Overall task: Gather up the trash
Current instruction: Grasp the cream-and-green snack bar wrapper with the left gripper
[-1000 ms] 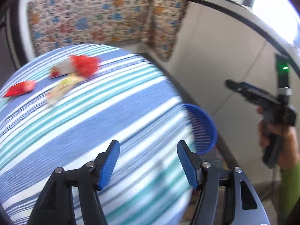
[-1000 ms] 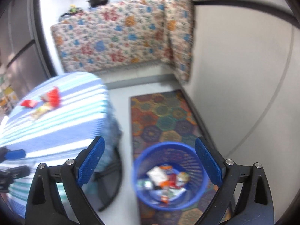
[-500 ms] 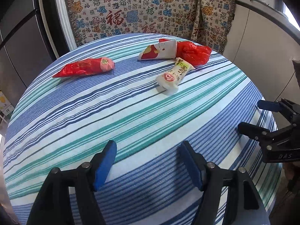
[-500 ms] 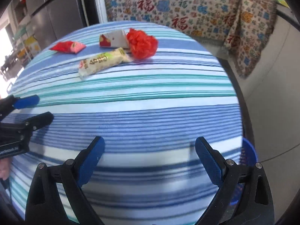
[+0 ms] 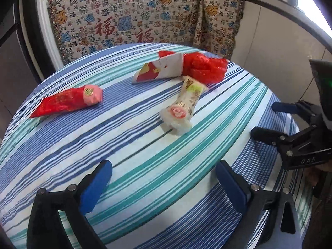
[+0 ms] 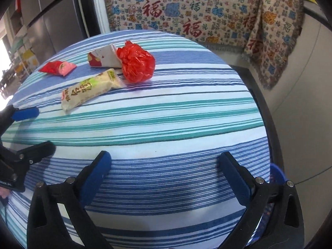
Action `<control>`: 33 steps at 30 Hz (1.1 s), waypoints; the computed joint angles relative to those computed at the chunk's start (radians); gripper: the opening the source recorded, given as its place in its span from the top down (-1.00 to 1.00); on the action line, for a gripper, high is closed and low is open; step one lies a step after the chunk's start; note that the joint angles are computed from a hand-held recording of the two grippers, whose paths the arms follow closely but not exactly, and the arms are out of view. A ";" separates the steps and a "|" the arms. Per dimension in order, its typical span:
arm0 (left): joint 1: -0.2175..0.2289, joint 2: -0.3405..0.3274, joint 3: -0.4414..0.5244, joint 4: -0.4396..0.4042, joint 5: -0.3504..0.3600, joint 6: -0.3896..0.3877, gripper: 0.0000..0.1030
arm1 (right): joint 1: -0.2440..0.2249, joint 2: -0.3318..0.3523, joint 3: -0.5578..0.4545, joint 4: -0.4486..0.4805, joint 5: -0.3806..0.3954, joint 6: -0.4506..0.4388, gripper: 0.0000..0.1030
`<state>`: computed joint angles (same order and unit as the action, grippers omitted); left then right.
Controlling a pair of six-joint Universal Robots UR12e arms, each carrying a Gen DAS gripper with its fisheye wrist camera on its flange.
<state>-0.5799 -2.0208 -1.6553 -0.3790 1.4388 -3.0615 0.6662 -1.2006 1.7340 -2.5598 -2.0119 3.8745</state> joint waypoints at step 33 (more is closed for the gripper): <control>0.034 0.085 -0.107 0.012 0.138 -0.149 -0.37 | 0.002 0.001 0.003 -0.007 -0.005 0.001 -0.99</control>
